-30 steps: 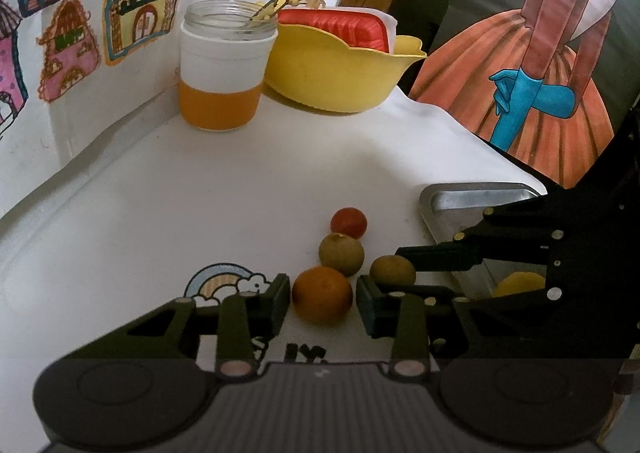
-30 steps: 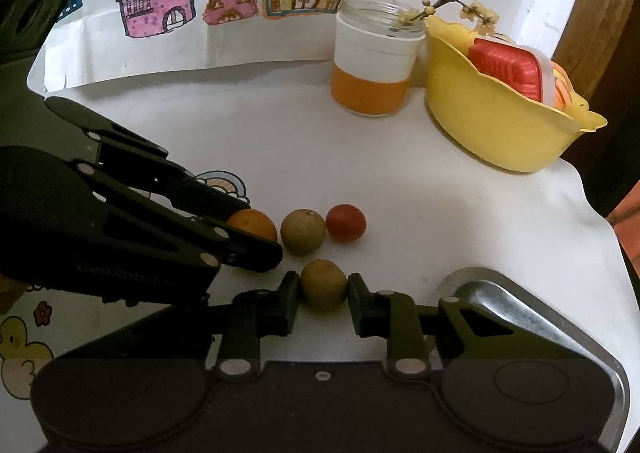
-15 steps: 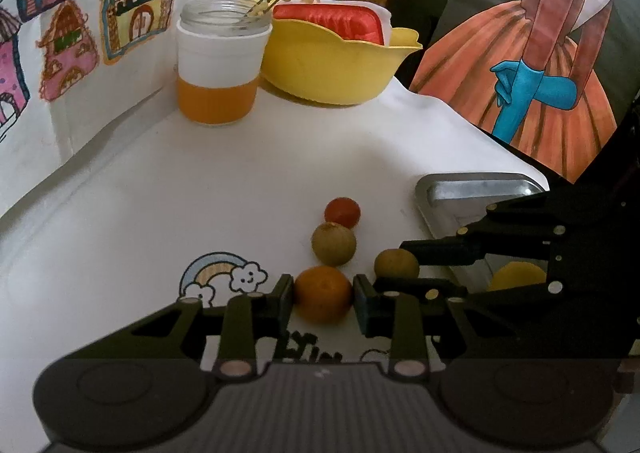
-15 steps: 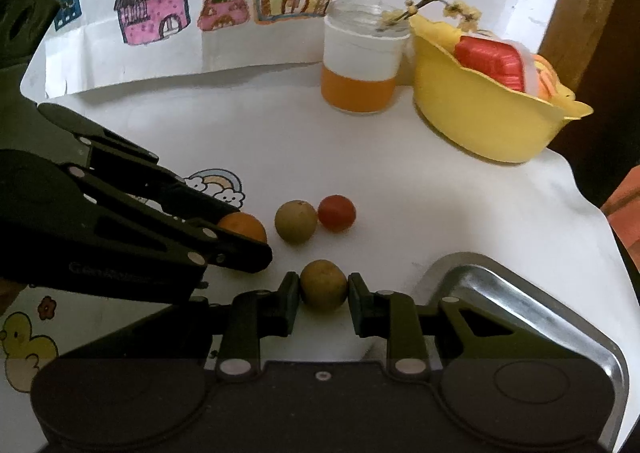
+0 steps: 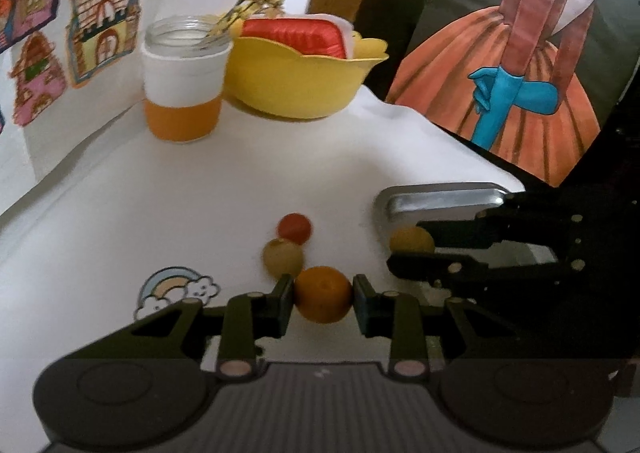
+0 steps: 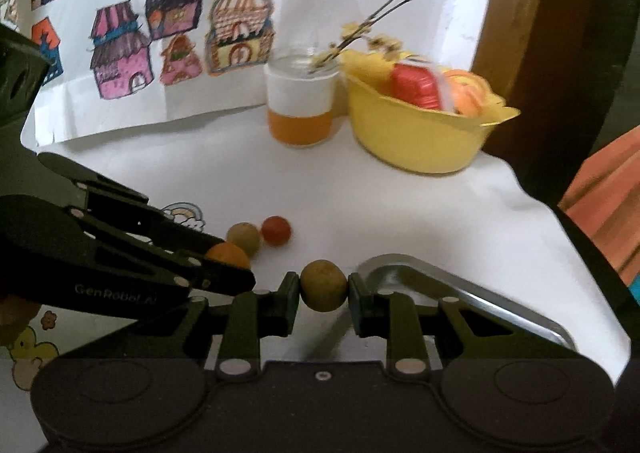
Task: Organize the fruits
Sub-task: 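Carry the small orange with the left tool while the right tool carries the brown fruit over the tray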
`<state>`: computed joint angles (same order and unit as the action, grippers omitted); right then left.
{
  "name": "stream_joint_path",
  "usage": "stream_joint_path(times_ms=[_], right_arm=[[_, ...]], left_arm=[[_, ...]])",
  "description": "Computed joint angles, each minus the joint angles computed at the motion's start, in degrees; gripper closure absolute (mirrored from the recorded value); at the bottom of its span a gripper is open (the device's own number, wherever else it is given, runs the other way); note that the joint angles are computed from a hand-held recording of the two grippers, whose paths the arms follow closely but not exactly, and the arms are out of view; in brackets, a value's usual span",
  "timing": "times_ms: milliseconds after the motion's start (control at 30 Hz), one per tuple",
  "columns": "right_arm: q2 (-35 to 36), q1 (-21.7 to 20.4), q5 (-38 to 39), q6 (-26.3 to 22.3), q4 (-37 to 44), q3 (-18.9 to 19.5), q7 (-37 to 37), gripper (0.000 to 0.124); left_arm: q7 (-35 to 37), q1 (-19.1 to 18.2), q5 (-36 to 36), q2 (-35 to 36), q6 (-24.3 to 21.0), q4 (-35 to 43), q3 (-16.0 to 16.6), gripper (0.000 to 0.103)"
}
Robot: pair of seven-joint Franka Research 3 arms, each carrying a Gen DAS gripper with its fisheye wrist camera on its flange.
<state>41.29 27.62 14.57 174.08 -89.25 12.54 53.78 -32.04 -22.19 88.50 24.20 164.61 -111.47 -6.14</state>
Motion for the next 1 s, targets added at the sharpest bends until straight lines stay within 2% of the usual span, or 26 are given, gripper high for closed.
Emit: stream_joint_path(times_ms=[267,633,1000], right_arm=[[-2.62,-3.13,1.65,4.67,-5.03,1.58,-0.66,0.096],[-5.26,-6.02,1.68,10.3,-11.86,2.38,1.04,0.096],[-5.51,-7.2,0.29,11.84,-14.53,2.75,3.48,0.096]], left_arm=[[2.03,-1.51,-1.88,2.17,-0.09,3.93,0.11,0.069],[5.39,-4.21,-5.11,5.79,0.49,9.82,2.01,0.069],[9.99,-6.86,-10.7,9.62,1.59,14.34,4.75,0.069]])
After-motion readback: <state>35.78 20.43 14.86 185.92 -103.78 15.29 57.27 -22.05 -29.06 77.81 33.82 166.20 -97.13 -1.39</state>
